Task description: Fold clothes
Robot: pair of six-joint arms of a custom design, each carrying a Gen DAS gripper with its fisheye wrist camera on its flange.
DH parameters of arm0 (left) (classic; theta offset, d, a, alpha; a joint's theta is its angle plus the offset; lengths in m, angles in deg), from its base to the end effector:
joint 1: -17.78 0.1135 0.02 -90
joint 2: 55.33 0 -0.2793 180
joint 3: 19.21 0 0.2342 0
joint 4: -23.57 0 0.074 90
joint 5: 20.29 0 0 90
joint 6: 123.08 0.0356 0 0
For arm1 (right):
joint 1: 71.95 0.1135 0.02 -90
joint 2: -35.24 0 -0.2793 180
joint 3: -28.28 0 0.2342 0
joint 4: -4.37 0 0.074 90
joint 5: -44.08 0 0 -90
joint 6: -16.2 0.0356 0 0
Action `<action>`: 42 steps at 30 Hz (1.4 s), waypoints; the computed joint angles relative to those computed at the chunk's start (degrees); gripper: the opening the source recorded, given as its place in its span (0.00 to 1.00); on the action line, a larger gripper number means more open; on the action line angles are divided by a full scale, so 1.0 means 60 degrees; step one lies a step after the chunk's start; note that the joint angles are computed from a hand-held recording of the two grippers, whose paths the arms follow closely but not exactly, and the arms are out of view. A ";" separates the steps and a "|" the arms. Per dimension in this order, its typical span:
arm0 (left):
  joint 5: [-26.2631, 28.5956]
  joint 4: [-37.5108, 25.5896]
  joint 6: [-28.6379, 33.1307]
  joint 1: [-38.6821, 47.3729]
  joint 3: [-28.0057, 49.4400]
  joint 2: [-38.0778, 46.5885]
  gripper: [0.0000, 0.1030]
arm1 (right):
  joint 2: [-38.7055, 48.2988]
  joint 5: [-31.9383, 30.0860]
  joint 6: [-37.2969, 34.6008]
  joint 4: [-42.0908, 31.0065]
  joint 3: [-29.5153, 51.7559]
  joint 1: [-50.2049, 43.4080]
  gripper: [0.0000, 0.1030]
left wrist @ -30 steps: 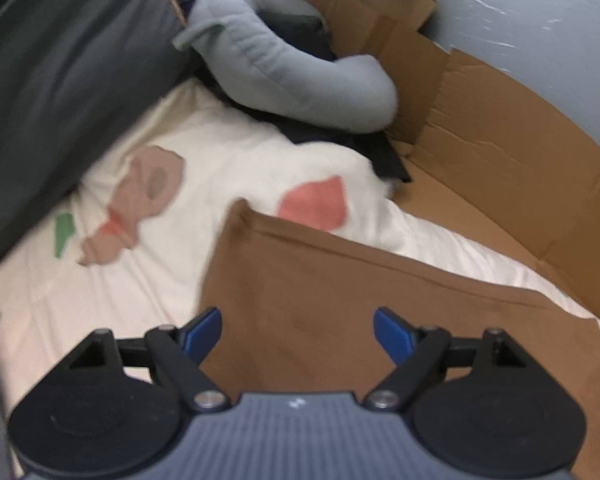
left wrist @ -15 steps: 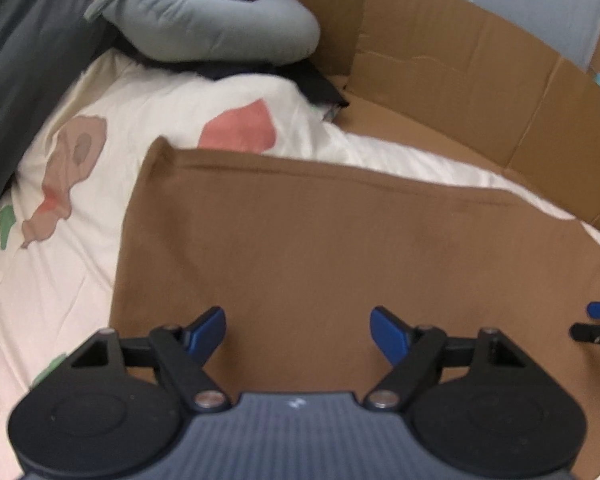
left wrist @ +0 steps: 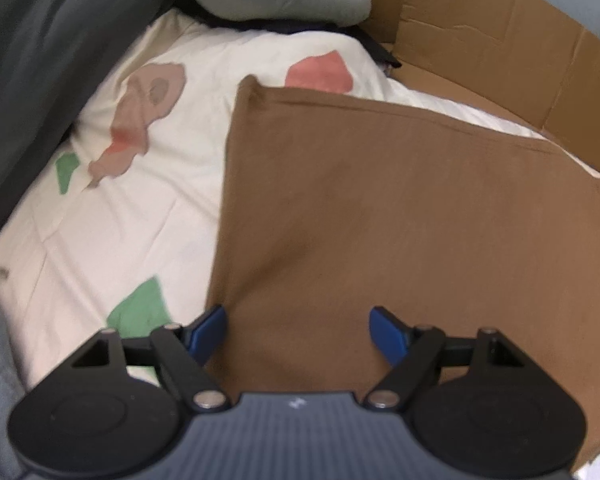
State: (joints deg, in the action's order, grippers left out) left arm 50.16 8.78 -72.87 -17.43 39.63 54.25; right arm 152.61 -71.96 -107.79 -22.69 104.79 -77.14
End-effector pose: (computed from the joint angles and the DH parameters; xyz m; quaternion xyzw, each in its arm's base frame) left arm 0.2572 -0.1669 0.0974 -0.0744 0.9609 0.0045 0.2667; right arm 0.3653 -0.0175 0.1101 -0.2796 0.9155 0.1458 0.2499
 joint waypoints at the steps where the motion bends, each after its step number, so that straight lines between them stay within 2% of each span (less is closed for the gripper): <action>1: 0.0027 0.0018 -0.0175 0.0019 -0.0158 -0.0149 0.77 | -0.0035 -0.0066 0.0025 -0.0050 -0.0018 -0.0114 0.62; 6: -0.0506 -0.0754 -0.0847 -0.0203 -0.0677 -0.0892 0.67 | -0.0538 -0.0205 0.0567 0.0106 -0.0366 -0.0426 0.61; 9: -0.0910 -0.0918 -0.1084 -0.0572 -0.1090 -0.1699 0.67 | -0.0790 -0.0469 0.0873 -0.0232 -0.0329 -0.0591 0.52; 14: -0.1205 -0.1234 -0.1361 -0.1291 -0.1209 -0.2520 0.65 | -0.1421 -0.0727 0.0164 -0.0706 -0.0629 -0.0618 0.51; 22: -0.1645 -0.1874 -0.2813 -0.2759 -0.0097 -0.1372 0.66 | -0.2402 -0.0345 -0.0239 -0.0437 -0.2027 -0.0338 0.51; 27: -0.1542 -0.1908 -0.2989 -0.3606 0.0891 -0.0221 0.66 | -0.2822 0.0236 -0.0651 -0.0109 -0.2980 -0.0116 0.51; 33: -0.1390 -0.2604 -0.2791 -0.4301 0.1991 0.0772 0.68 | -0.3461 0.0571 -0.0889 0.0020 -0.3734 -0.0318 0.52; 36: -0.1333 -0.3085 -0.3085 -0.4494 0.2254 0.1169 0.68 | -0.3635 0.0706 -0.0967 0.0080 -0.3918 -0.0439 0.52; 42: -0.1161 -0.3157 -0.3840 -0.4698 0.1801 0.1215 0.72 | -0.3723 0.1012 -0.1346 0.0290 -0.4234 -0.0629 0.54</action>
State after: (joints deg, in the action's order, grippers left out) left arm 43.20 -10.17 -95.91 -45.62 50.44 61.54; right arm 130.27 -65.89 -115.87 -20.95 79.39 -80.91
